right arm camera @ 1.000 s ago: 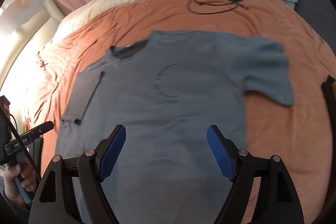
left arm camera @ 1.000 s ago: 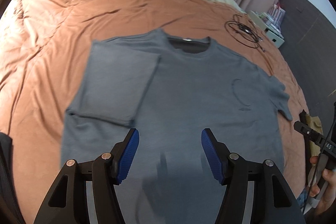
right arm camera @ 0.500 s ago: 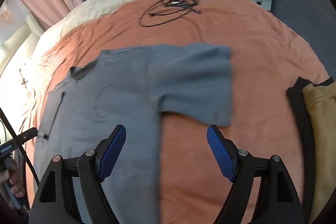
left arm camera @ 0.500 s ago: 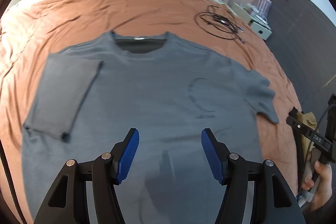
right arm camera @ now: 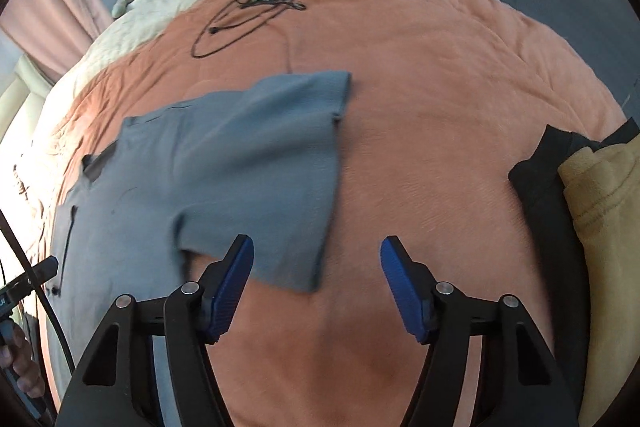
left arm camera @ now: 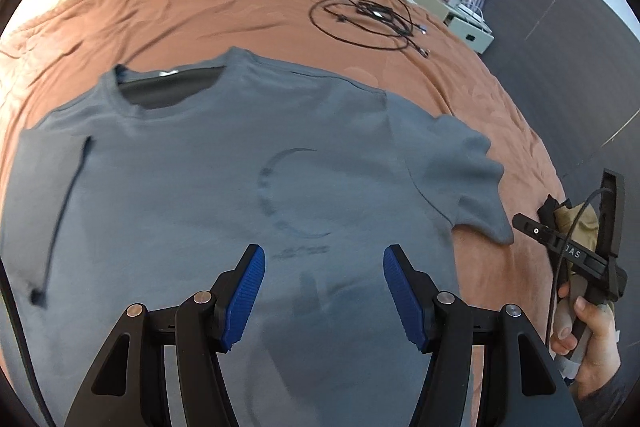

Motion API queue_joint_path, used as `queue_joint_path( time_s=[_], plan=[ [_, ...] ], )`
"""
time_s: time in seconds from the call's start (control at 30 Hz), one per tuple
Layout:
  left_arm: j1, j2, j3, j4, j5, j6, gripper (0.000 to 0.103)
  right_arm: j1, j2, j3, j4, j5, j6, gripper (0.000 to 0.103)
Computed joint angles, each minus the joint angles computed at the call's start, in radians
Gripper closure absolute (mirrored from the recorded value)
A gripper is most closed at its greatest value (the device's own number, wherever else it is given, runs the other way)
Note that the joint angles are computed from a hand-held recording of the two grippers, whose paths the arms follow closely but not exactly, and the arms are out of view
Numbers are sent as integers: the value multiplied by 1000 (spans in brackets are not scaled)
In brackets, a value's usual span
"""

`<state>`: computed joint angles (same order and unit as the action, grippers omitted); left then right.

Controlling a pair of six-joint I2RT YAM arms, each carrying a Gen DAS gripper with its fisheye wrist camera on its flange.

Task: Fold small clothes
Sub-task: 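Move both tools across to the T-shirt's other side edge, then grasp the other side edge with the right gripper and fold it inward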

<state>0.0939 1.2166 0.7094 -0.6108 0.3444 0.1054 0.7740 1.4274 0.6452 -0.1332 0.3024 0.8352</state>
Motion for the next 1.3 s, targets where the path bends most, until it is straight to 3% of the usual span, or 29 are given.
queue_joint_path(
  time_s=[0.13, 0.37, 0.47, 0.63, 0.7, 0.73, 0.8, 0.9, 1.1, 1.3],
  plan=[
    [-75, 77, -10, 94, -11, -37, 43, -81, 47, -15, 82, -74, -39, 49],
    [-187, 249, 36, 214, 0, -108, 62, -187, 87, -19, 204, -182, -95, 53],
    [-225, 316, 70, 243, 17, -145, 68, -225, 106, -17, 232, -218, -107, 59],
    [-296, 386, 113, 276, 15, -178, 69, -268, 144, -25, 315, -279, -116, 59],
    [-312, 423, 138, 272, 20, -180, 77, -282, 188, 1, 342, -305, -114, 59],
    [-321, 444, 149, 269, 22, -185, 78, -291, 206, 12, 357, -320, -110, 61],
    [-336, 471, 158, 275, 8, -191, 79, -296, 242, 30, 383, -352, -100, 75],
    [-342, 495, 160, 295, 4, -191, 80, -301, 255, 60, 362, -375, -106, 99],
    [-310, 501, 174, 282, 56, -186, 80, -231, 125, 84, 251, -313, -140, 102],
    [-220, 390, 145, 218, 91, -135, 80, -115, 99, 198, 108, -205, -153, 102]
  ],
)
